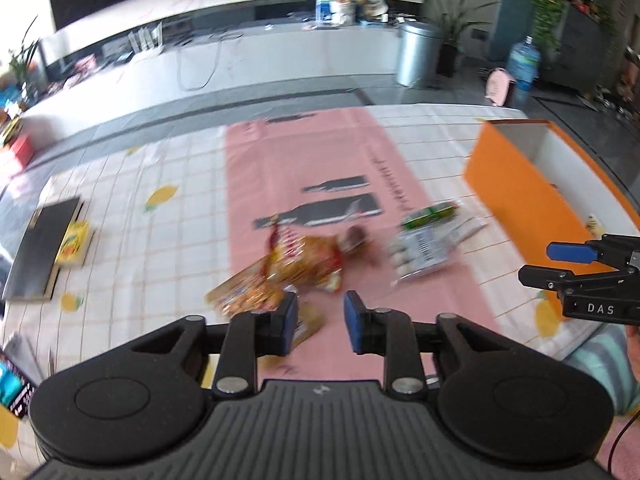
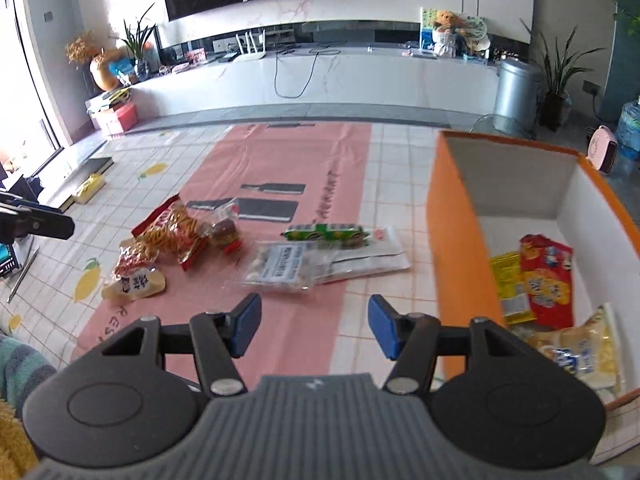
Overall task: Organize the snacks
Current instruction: 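Move both tools back over the remaining snacks on the table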
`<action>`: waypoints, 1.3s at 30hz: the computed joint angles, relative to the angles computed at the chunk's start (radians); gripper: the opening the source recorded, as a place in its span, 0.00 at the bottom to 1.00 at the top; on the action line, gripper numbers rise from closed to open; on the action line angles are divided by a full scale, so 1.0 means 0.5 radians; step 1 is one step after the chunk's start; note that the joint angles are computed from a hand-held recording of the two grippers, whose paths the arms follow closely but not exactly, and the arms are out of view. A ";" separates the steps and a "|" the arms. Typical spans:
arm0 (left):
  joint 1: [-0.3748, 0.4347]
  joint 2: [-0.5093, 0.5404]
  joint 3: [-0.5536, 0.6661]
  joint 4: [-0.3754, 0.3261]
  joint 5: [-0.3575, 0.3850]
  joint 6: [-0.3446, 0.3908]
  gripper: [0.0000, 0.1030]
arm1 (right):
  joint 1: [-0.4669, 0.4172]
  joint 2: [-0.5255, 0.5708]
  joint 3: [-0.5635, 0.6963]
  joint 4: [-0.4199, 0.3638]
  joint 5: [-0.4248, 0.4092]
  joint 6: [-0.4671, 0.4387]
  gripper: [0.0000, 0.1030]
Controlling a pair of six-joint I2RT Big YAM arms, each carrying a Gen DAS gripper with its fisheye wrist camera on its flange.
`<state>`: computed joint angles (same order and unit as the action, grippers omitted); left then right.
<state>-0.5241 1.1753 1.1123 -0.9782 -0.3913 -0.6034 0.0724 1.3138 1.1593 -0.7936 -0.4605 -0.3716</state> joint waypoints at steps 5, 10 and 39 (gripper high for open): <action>0.137 -0.108 -0.190 0.111 0.097 -0.046 0.53 | 0.163 0.066 -0.011 0.068 0.155 0.090 0.61; 0.262 -0.090 -0.333 0.242 0.227 -0.095 0.61 | 0.294 0.133 -0.046 0.185 0.296 0.159 0.68; 0.447 0.508 -0.058 0.189 0.222 -0.415 0.86 | 0.369 0.737 0.473 0.023 0.404 0.369 0.59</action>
